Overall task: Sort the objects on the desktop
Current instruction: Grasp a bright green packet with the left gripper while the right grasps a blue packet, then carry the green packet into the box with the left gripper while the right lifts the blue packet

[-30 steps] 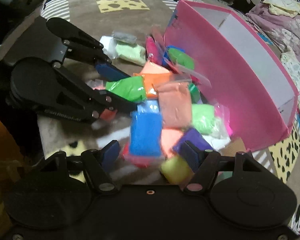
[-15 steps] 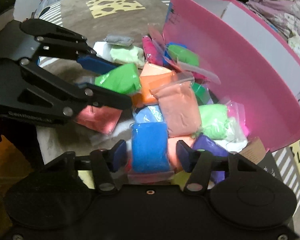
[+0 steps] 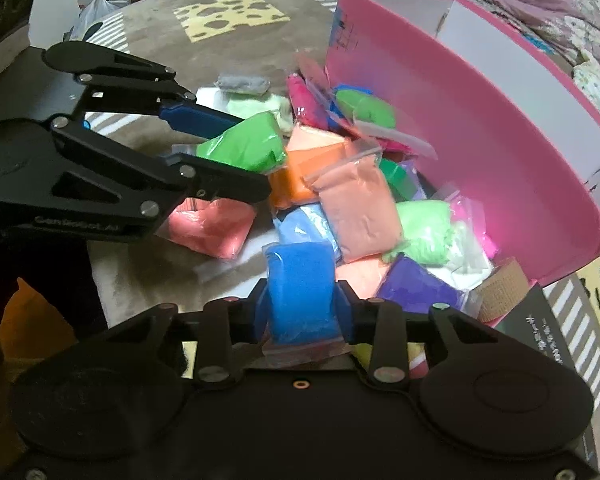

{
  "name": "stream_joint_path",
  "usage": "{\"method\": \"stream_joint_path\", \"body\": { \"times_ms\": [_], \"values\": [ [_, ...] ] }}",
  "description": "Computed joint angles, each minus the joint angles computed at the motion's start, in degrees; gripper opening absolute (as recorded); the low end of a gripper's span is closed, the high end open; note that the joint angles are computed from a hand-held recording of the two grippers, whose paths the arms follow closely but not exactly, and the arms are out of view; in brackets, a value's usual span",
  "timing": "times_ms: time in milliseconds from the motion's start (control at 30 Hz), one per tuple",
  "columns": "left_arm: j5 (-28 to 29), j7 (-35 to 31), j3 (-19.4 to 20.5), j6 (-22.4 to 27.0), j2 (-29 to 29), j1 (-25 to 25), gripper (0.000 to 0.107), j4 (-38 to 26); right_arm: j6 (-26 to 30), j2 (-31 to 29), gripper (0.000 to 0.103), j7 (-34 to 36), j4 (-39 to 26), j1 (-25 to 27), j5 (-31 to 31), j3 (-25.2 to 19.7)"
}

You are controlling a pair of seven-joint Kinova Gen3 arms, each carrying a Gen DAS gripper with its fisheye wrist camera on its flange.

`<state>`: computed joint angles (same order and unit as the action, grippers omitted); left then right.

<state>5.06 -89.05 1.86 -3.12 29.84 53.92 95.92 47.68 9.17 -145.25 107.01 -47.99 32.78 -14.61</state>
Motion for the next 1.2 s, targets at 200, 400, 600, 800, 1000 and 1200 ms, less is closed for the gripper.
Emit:
{"method": "stream_joint_path", "body": {
  "times_ms": [200, 400, 600, 800, 1000, 1200],
  "values": [
    [2.5, 0.6, -5.7, -0.6, -1.4, 4.6, 0.034, 0.8, 0.5, -2.9, 0.034, -2.5, 1.0, 0.0, 2.2, -0.7],
    [5.4, -0.4, -11.9, -1.2, -2.9, 9.7, 0.034, 0.9, -0.1, -5.9, 0.034, -4.3, 1.7, 1.4, 5.0, -2.3],
    [6.3, -0.3, -14.7, 1.3, -2.8, 11.2, 0.034, -1.7, -0.5, -7.8, 0.034, -5.5, 2.0, 3.1, 7.5, -3.5],
    [2.1, 2.5, -14.8, 5.8, -1.8, 9.8, 0.034, -7.5, -1.7, -9.5, 0.034, -6.6, 3.0, 5.5, 9.0, -4.0],
    [-2.2, 5.7, -13.4, 11.3, 0.6, 7.3, 0.034, -16.0, -2.4, -10.6, 0.034, -9.5, 3.9, 7.9, 9.3, -4.2],
    [-6.3, 8.0, -9.7, 17.3, 4.1, 4.0, 0.034, -25.4, -6.4, -12.5, 0.034, -15.4, 5.8, 11.0, 8.7, -4.2]
  ]
}}
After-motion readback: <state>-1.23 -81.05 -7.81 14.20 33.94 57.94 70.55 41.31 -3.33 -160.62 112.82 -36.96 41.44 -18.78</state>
